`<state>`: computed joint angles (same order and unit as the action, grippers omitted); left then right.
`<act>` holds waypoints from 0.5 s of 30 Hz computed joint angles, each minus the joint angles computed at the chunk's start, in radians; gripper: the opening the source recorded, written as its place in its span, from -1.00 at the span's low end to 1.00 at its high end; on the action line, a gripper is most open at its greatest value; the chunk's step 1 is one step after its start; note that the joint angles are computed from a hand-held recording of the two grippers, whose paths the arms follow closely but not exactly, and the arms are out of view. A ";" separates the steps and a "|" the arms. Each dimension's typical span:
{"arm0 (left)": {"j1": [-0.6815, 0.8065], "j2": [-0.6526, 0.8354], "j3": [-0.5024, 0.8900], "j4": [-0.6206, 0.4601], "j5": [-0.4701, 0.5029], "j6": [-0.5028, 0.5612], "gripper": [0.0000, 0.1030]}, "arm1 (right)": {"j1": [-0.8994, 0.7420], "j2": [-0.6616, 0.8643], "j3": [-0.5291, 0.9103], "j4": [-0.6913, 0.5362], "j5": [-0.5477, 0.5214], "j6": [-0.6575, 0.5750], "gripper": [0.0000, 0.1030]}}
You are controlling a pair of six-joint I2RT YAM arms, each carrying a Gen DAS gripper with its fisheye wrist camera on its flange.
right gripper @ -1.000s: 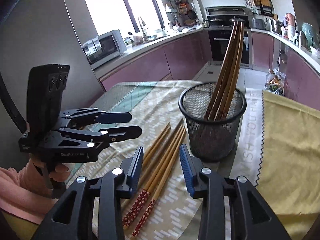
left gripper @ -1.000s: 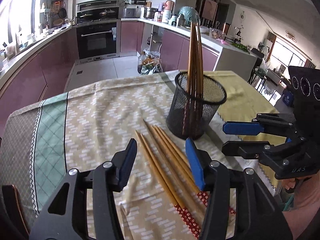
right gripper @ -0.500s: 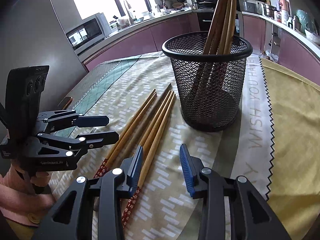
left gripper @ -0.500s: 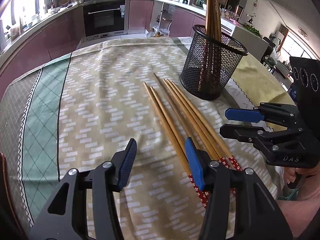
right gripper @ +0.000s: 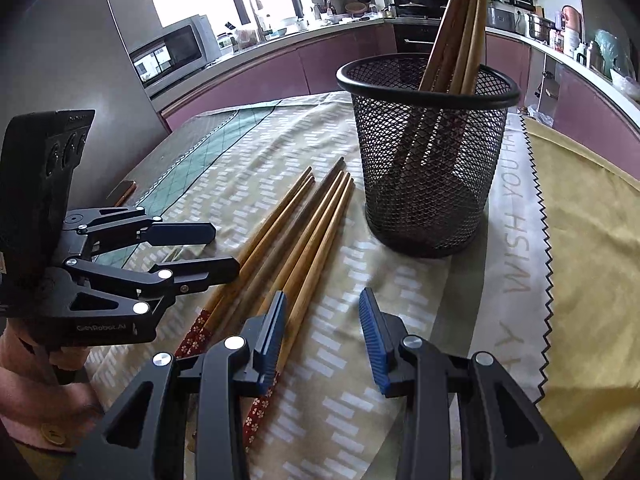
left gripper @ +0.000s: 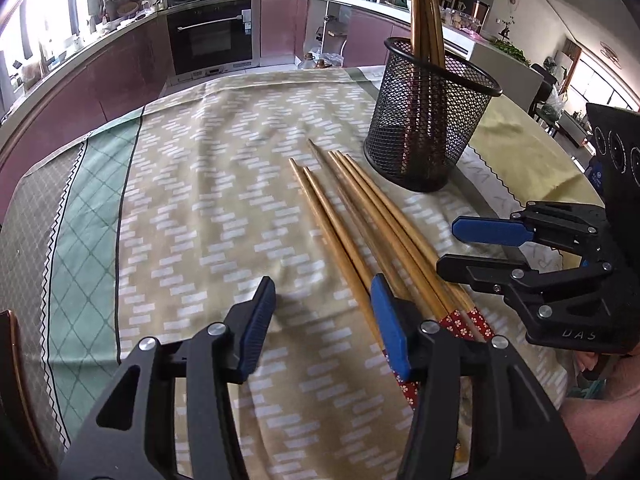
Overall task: Organize utensils
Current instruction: 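Move both open tools back down to the chopstick pile, then close the left tool on one wooden chopstick while the right tool grasps another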
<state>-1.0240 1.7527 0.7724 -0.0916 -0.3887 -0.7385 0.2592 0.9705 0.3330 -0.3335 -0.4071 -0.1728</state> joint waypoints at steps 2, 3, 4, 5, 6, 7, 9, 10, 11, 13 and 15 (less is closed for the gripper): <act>-0.006 0.005 0.009 -0.013 -0.015 0.002 -0.03 | 0.029 -0.005 -0.005 0.011 0.029 0.014 -0.31; -0.007 0.006 0.012 -0.018 -0.019 0.002 -0.04 | 0.040 -0.007 -0.009 0.018 0.039 0.020 -0.31; -0.006 0.005 0.011 -0.020 -0.016 0.002 -0.04 | 0.044 -0.007 -0.010 0.022 0.042 0.022 -0.31; -0.004 0.004 0.012 -0.023 -0.015 0.002 -0.07 | 0.044 -0.007 -0.010 0.023 0.043 0.022 -0.31; -0.002 0.007 0.019 -0.038 -0.014 0.002 -0.12 | 0.044 -0.004 -0.010 0.025 0.045 0.022 -0.31; 0.000 0.010 0.020 -0.040 -0.010 0.004 -0.14 | 0.047 -0.002 -0.009 0.027 0.050 0.023 -0.31; -0.004 0.020 0.027 -0.054 -0.020 0.007 -0.23 | 0.045 0.001 -0.007 0.023 0.055 0.016 -0.32; -0.005 0.020 0.028 -0.058 -0.022 0.009 -0.24 | 0.051 0.001 -0.004 0.021 0.062 0.017 -0.32; -0.003 0.016 0.025 -0.056 -0.017 0.008 -0.25 | 0.056 0.005 0.000 0.019 0.071 0.017 -0.32; 0.009 0.006 0.015 -0.042 0.002 0.006 -0.25 | 0.091 0.007 0.004 0.024 0.113 0.031 -0.33; 0.017 0.000 0.009 -0.034 0.008 0.005 -0.28 | 0.125 0.016 0.005 0.040 0.153 0.043 -0.34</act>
